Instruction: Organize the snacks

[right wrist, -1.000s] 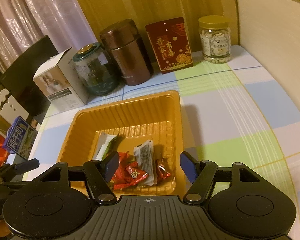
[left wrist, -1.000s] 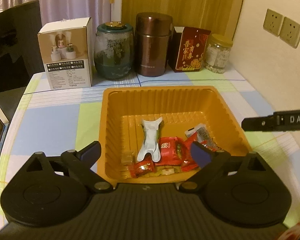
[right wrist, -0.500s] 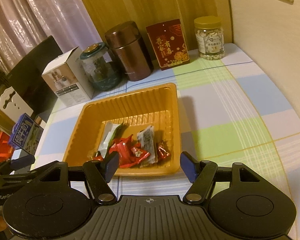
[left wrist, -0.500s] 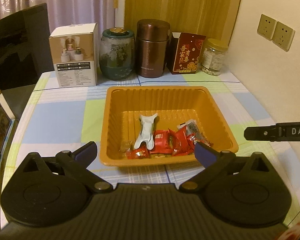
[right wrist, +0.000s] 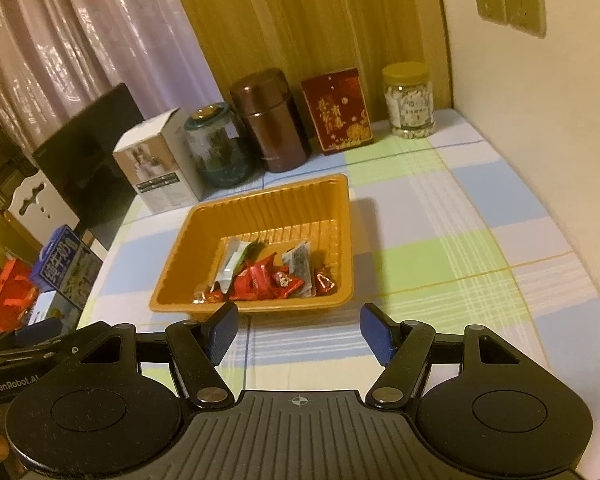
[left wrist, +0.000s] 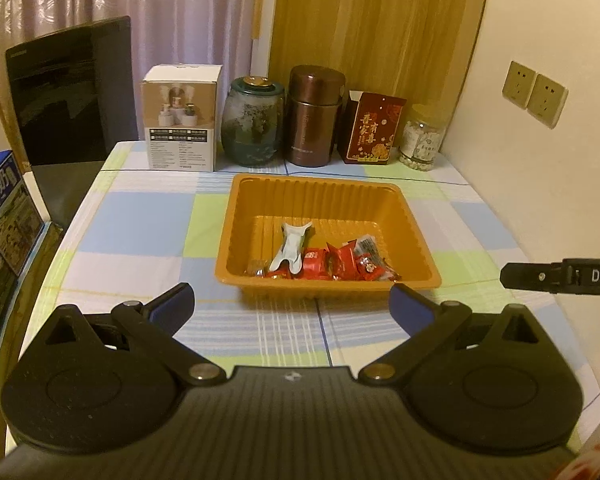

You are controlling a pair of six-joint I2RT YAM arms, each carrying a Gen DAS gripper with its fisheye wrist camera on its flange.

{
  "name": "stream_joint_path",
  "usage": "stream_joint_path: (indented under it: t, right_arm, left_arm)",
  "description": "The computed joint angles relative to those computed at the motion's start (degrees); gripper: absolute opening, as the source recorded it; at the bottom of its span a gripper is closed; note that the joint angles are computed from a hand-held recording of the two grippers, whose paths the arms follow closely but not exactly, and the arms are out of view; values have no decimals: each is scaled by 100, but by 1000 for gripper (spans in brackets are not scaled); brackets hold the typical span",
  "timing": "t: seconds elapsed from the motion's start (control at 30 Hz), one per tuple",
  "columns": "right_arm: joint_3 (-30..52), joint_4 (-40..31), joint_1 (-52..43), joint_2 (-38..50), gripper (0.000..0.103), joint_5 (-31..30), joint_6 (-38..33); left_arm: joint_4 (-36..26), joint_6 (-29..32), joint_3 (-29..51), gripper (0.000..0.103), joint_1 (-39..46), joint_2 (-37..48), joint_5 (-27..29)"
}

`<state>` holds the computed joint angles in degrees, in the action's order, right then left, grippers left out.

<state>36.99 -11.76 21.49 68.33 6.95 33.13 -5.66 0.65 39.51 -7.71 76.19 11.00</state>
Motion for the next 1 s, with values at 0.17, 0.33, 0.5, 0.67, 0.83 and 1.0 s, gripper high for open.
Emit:
stream_joint_path:
  t: [0.17,0.33,0.5,0.67,0.83,1.0]
  right_arm:
    - [-253,-377,386,-714,67,223,346]
    - [-422,-867,1010,-1364,67,743,790]
    - [-371,-1579,2268,-1655,67,1919,1384]
    - [-281,-2280,3381,-1776,67,2719,2177]
    - [-94,-3140,4468,-1820,67,3344,3281]
    - [241,-4180,5589,-1548,67,3902,4626]
  left_arm:
    - [-475,-107,-318,103,82,-772,-2]
    - [-1097,-128,-625,102,144,-1733,26]
    - [-1697,-206,-858,102,246,-2720,99]
    - [-2508,-136,-913,102,351,-3577,74]
    - [-3312,4,-884,102,536,-4355,99]
    - [-4193,244,-806,102,790,-5094,248]
